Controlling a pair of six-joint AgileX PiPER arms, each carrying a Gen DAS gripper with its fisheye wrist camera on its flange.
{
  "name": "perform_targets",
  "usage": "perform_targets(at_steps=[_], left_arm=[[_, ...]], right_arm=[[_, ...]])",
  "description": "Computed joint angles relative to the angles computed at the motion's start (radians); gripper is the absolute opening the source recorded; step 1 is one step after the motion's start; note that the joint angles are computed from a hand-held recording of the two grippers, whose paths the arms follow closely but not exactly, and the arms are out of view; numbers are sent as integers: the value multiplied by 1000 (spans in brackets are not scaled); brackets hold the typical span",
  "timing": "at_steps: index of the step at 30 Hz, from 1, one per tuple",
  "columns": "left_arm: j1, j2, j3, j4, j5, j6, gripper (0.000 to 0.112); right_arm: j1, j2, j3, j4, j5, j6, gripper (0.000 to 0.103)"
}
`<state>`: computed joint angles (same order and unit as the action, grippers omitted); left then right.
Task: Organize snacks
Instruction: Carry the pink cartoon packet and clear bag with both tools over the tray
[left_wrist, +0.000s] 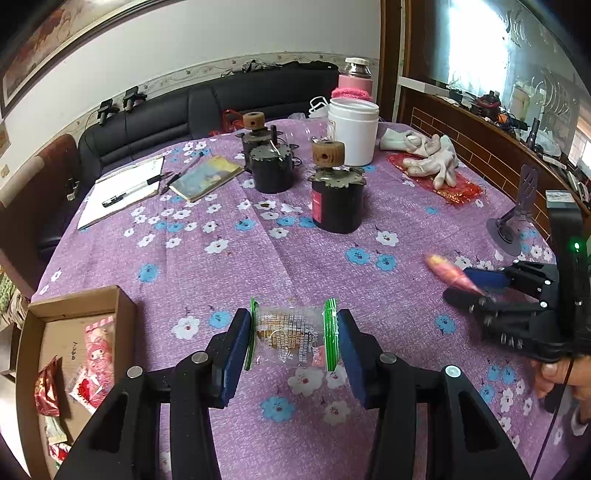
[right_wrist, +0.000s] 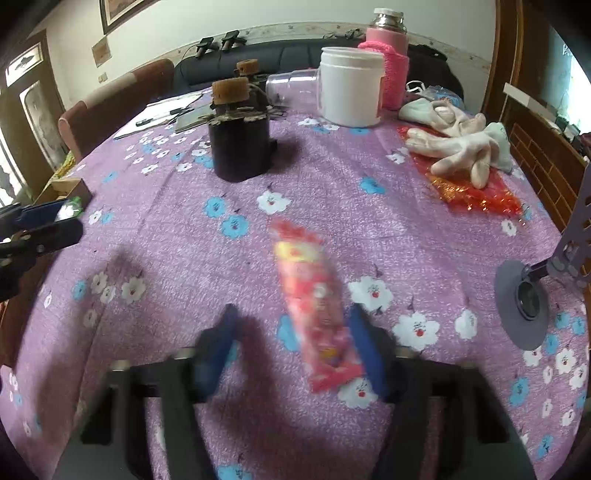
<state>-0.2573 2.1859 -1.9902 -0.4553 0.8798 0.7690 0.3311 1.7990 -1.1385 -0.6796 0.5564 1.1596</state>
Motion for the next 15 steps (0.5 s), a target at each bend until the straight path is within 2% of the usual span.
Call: perform_targets(at_steps=[1,3,7,10,15], left_arm=[[3,-3,0,1,0,0,51],[11,-11,4,-9,0,9,51],[25,-40,34,-17,-12,28,51],[45,-69,64,-24,-21,48,51],[100,-114,110,-52,-34,86,51]], right_arm=[[-5,0,-6,20,1,-22,26],[-14,-11,-7,50,-5,-52,22],[-2,-25,-6,52,5,-49,17],[16,-40,-2,53,-5,-35,17],[88,-43,-54,25,31,-11,16]])
